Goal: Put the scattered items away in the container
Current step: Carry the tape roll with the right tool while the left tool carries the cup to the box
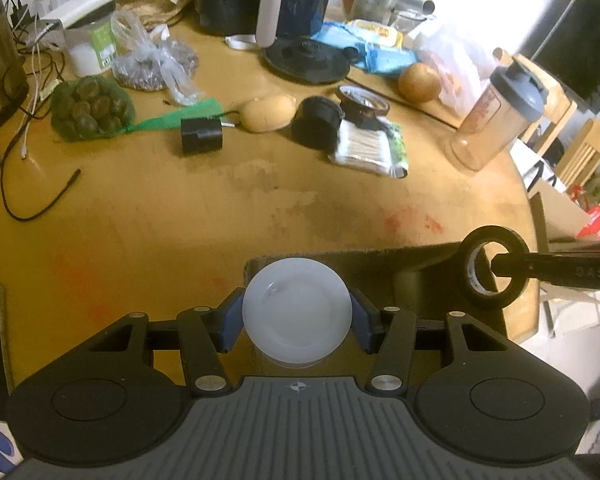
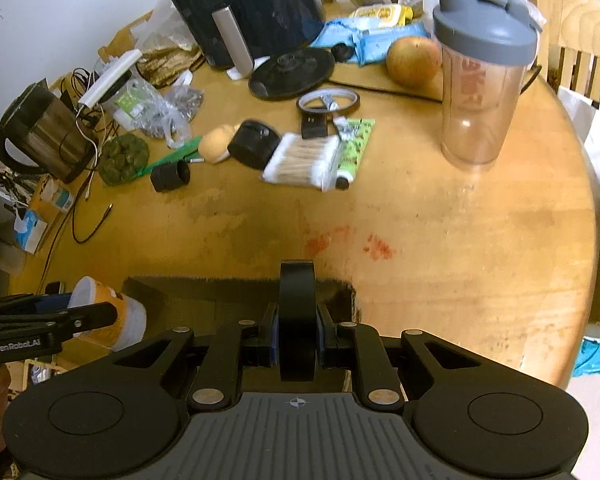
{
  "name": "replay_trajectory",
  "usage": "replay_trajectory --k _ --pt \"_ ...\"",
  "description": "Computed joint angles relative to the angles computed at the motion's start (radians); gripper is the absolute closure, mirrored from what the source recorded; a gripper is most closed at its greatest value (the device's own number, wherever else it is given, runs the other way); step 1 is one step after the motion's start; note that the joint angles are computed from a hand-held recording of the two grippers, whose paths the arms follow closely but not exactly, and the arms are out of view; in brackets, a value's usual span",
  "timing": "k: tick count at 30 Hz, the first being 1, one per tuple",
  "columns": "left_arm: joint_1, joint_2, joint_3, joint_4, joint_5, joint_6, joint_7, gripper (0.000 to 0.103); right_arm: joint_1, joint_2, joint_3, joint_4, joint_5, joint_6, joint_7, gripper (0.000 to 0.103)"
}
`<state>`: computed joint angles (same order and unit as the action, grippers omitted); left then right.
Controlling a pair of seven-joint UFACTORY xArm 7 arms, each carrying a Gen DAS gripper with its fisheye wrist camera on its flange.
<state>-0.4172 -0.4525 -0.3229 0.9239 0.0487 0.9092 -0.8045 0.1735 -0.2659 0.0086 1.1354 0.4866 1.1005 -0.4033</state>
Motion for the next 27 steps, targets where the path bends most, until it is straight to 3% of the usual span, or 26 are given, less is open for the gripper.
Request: replay_trajectory --k 6,20,27 --pt "-0.002 0.025 -0.007 -0.001 0.020 0.000 0.007 0.050 0.001 0.000 0.007 -0.009 -0.022 0.019 -0.005 0.083" --pt "-0.009 0.116 -0.027 0.037 0.147 -0.011 0.029 0.050 0.015 0.017 0.044 -0.029 -0.148 -0.042 0.031 0.083" --pt "-0.022 0.137 -0.018 0.044 0.152 -0.015 0.028 0.050 0.024 0.026 0.053 -0.025 -0.184 -0.058 0.040 0.083"
